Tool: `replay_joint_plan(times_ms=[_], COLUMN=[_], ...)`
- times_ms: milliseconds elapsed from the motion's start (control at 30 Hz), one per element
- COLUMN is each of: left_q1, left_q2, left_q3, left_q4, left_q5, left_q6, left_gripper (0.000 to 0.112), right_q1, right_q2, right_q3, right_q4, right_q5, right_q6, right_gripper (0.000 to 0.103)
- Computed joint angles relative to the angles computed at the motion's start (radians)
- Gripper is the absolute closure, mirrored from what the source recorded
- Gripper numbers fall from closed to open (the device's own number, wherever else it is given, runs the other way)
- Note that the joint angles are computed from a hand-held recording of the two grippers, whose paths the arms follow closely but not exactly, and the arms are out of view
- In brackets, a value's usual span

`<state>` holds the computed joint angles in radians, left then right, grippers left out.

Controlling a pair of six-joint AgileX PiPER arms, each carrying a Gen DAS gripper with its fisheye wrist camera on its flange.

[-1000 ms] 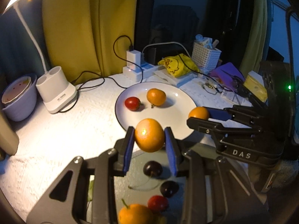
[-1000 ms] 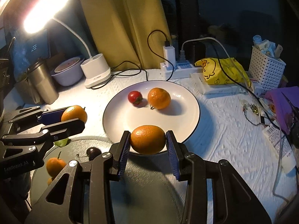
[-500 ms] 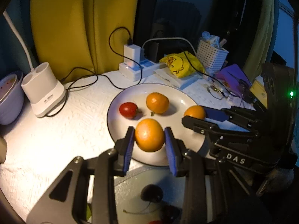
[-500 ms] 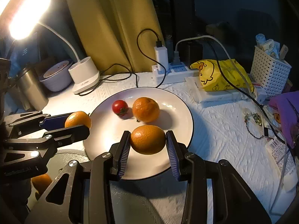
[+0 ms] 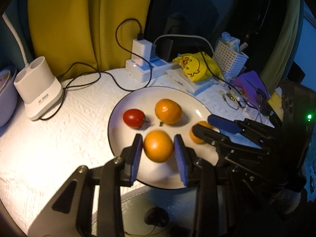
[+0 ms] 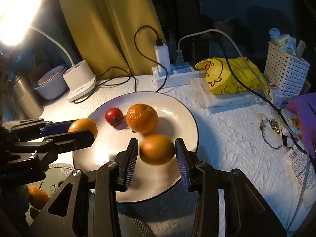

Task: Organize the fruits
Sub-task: 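Carry both oranges onto the white plate and open both tools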

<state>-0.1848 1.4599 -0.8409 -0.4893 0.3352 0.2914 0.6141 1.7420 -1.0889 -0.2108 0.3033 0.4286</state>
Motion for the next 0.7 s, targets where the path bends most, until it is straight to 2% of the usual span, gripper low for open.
replay_joint_plan(times_ms=[133,233,700], left_q1=[-0.007,-0.009,-0.021], left_q2=[-0.003,-0.019,-0.166], left_q3=[-0.002,0.006,0.052], left_q4=[0.050,0.062,0.135], left_q5=[-0.002,-0.006,0.024], left_q6=[-0.056,-0.076,-0.153], left_gripper=[0.076,0.068,0.068], right_q1=[-0.002,0.003,0.071], right_q2=[-0.007,-0.018,-0.115], right_q3=[-0.001,0.001,0.031], right_q4=[-0.030,-0.049,-0.185], right_q5=[-0.001,0.005,0.066], right_q6=[0.034,0.053,0.200], right_gripper=[0.062,0.062,0.062])
